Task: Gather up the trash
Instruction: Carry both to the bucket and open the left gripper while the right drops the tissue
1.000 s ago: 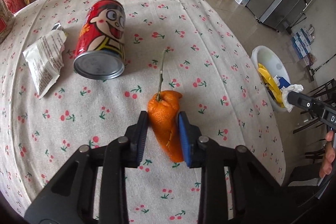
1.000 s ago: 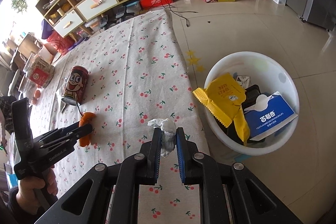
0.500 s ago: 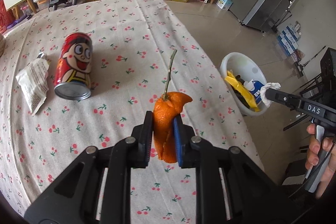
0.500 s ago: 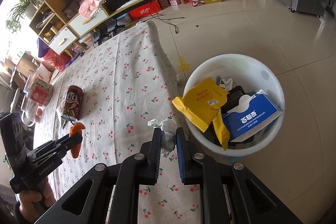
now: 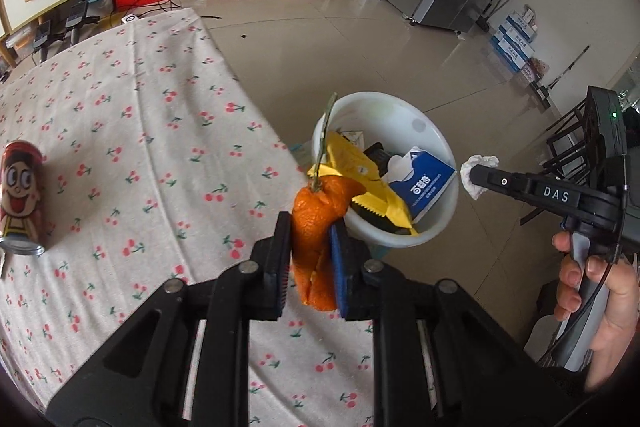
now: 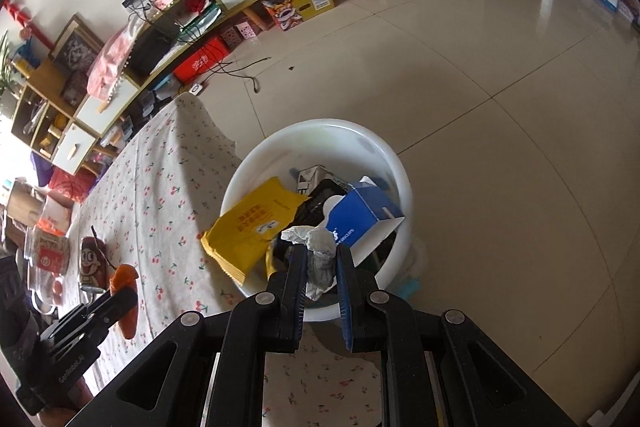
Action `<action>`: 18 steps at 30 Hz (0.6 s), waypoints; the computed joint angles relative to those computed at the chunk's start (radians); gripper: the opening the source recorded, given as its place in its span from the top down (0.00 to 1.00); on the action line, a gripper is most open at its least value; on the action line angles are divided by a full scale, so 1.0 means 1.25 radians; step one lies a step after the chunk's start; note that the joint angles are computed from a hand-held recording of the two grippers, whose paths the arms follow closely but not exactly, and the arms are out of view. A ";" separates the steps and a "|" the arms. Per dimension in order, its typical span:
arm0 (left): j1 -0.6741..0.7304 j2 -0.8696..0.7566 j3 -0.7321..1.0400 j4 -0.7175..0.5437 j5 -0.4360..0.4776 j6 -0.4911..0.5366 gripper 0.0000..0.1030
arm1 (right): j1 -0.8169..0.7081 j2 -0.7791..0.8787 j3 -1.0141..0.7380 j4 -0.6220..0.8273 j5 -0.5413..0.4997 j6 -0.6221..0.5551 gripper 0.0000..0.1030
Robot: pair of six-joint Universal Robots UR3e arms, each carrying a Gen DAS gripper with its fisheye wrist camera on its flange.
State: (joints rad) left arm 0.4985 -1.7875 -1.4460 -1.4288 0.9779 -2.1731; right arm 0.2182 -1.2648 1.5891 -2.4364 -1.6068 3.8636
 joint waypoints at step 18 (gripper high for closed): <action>-0.160 -0.079 0.030 0.129 0.036 -0.117 0.53 | -0.068 -0.010 0.062 -0.079 0.068 0.012 0.84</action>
